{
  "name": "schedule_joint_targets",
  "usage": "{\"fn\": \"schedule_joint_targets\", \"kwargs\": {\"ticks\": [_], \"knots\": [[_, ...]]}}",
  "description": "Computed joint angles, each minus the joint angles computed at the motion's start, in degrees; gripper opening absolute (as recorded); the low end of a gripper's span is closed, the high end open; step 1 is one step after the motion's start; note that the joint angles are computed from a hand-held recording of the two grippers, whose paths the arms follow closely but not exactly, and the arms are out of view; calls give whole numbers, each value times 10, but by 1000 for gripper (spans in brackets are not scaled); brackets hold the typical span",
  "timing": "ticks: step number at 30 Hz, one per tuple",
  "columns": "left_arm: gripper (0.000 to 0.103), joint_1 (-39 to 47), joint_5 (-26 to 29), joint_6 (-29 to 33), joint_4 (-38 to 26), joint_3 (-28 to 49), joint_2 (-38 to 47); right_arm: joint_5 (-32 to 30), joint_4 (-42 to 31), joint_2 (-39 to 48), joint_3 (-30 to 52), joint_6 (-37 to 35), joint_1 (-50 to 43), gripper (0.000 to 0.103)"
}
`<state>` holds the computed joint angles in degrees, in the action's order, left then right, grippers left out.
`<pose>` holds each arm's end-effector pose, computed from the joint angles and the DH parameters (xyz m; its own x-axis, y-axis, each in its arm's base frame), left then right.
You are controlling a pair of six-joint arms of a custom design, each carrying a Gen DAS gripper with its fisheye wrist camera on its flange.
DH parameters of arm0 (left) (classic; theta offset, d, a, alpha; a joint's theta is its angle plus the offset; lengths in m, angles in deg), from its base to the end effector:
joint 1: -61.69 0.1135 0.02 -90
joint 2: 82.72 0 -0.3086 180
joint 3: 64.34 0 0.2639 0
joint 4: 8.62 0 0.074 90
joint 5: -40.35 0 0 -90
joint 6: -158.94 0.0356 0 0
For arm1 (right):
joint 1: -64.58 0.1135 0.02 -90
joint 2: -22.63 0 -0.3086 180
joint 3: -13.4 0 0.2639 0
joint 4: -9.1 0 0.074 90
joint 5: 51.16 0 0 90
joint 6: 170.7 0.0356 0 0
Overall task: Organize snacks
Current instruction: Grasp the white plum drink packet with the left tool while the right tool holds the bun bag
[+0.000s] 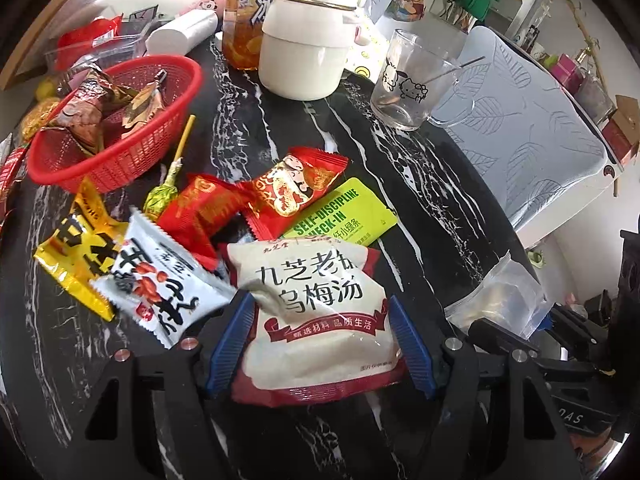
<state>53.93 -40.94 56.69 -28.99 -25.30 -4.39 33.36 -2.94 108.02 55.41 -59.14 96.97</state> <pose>0.2143 -0.0346 0.1544 -0.8801 -0.0917 -0.4659 0.0231 0.9717 -0.2349 0.2085 0.1363 0.1497 -0.8594 -0.1120 -0.4990 -0.2830 0.9168 0.2817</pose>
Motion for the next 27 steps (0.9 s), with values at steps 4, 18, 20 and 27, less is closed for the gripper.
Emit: {"fn": "schedule_joint_targets", "kwargs": {"ticks": [4,18,20,27], "knots": [[76,-9,-21,3,1,14,41,-10,4,11,2,-1,-6,62],[63,-18,-35,22,25,-21,18,-6,3,6,-4,10,8,62],[62,-16,-30,26,11,-29,0,-5,3,4,-6,13,13,62],[57,2,-10,53,-42,-52,-70,1,6,-5,-14,27,39,62]]}}
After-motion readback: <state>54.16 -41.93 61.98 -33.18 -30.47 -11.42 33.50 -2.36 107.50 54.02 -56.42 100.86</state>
